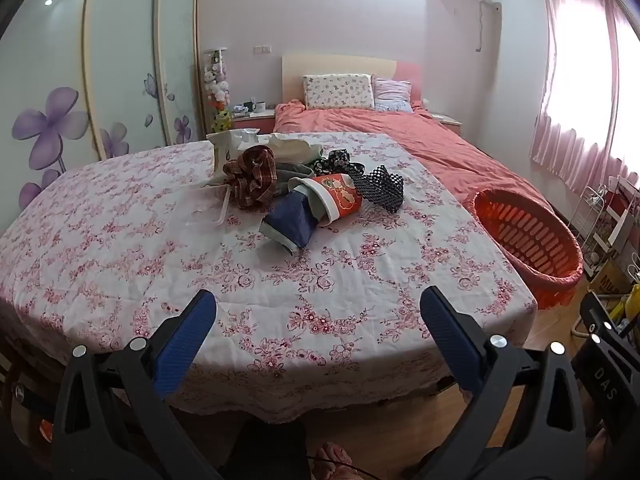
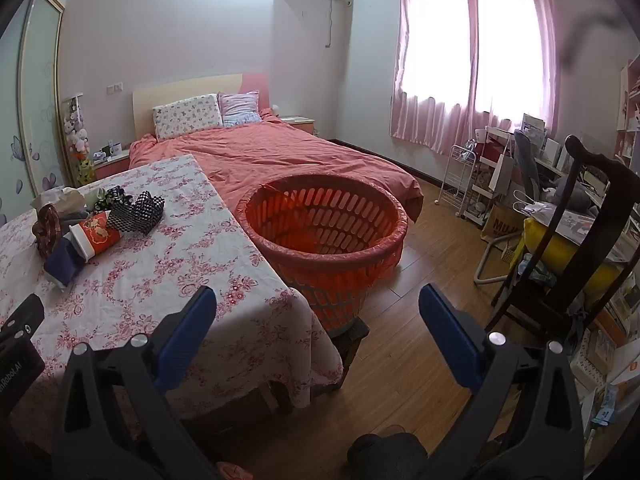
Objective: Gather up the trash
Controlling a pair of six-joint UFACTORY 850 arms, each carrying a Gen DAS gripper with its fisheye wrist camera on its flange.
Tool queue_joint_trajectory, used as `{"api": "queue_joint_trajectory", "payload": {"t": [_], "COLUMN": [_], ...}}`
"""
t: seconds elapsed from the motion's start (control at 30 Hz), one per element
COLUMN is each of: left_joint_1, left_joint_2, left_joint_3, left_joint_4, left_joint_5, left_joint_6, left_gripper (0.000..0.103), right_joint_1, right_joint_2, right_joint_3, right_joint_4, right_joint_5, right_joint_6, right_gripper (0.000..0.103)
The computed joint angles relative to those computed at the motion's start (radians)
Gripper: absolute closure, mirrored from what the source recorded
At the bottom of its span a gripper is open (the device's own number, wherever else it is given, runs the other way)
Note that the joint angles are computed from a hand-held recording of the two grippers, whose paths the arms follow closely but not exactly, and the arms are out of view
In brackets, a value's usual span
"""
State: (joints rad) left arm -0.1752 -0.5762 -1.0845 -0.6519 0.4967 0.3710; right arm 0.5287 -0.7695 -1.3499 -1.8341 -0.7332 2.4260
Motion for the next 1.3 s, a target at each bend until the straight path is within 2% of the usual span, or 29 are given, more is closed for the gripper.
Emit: {"api": "queue_joint_trajectory", "payload": {"t": [1.3], "left_joint_1": [0.0], "left_joint_2": [0.0], "left_joint_3": [-0.001], "left_joint_4": [-0.002], "left_joint_5": [-0.003], "left_joint_6": [0.002], "left_gripper": [0.002], "right_joint_1": [-0.005], "right_joint_2": [0.01], "right_joint_3": [0.016], "right_joint_4": [-0.013], "right_joint_5": [0.005], "right_joint_6": [0.017], "right_gripper": [0.004]}}
